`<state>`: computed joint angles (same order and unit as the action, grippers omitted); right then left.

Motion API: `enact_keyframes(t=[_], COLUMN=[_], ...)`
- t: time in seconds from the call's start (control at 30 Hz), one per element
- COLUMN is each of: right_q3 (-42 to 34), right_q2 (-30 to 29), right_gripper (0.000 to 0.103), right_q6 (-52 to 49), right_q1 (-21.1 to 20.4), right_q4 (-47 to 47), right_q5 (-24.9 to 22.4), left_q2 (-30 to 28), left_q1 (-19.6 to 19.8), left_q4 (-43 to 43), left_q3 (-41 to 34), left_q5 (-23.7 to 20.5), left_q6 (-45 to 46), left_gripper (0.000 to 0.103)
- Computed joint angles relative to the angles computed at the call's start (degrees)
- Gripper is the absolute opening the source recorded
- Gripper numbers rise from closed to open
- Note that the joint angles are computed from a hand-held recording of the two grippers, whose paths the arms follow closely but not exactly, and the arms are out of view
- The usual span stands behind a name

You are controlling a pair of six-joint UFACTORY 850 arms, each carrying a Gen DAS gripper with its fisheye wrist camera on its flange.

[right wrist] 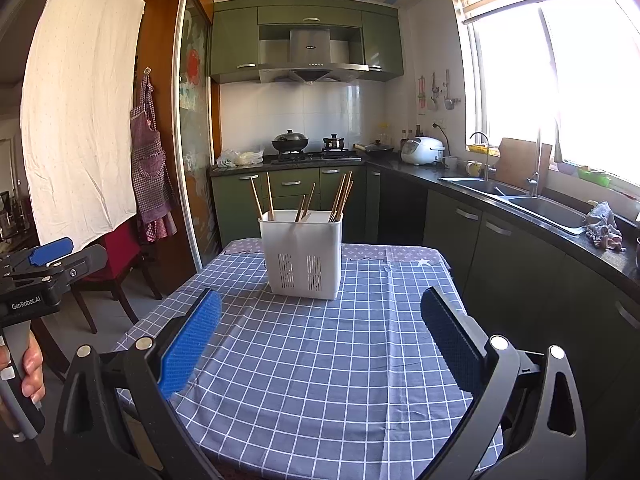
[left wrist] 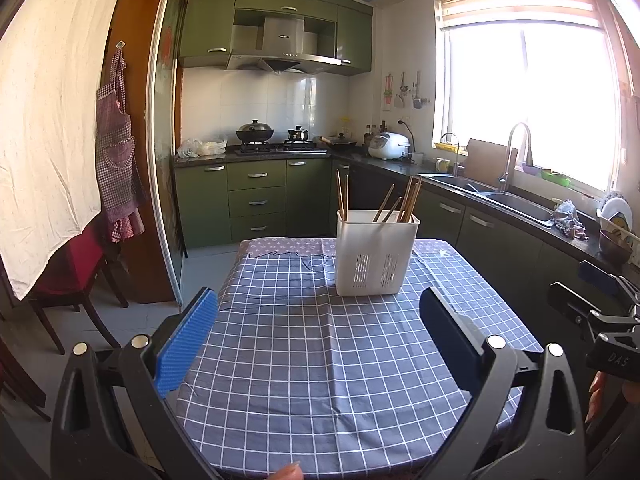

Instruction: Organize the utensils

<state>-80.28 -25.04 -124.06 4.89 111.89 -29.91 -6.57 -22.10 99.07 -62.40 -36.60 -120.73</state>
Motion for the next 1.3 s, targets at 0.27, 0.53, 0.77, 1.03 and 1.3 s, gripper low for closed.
enact_keyframes(t=[0.27, 0.53, 0.77, 1.03, 1.3], right_q3=[0.4, 0.5, 0.6, 0.6, 0.6], right_q2=[0.0, 0.0, 0.0, -0.1, -0.1], right_gripper=[0.098, 0.098, 0.098, 0.098, 0.098], right_q6=[-0.8, -1.1, -1.2, -1.1, -1.0], right_q1=[0.1, 0.2, 0.2, 0.1, 0.2], right_q4=[0.6, 0.9, 1.0, 0.8, 0.7], right_q5=[-0.3, -0.3, -0.3, -0.3, -0.3], left_q2=[-0.1, -0.2, -0.4, -0.6, -0.6], left_q1=[-0.4, -0.5, -0.7, -0.8, -0.8], left_q4=[-0.2, -0.3, -1.2, -1.4, -1.4], left_q3=[0.1, 0.0, -0.3, -0.4, -0.4], left_q5=[-1.3, -1.3, -1.9, -2.3, -2.2], left_q6=[-0.2, -0.1, 0.7, 0.8, 0.8], left_gripper=[0.096, 0.096, 0.096, 0.096, 0.096])
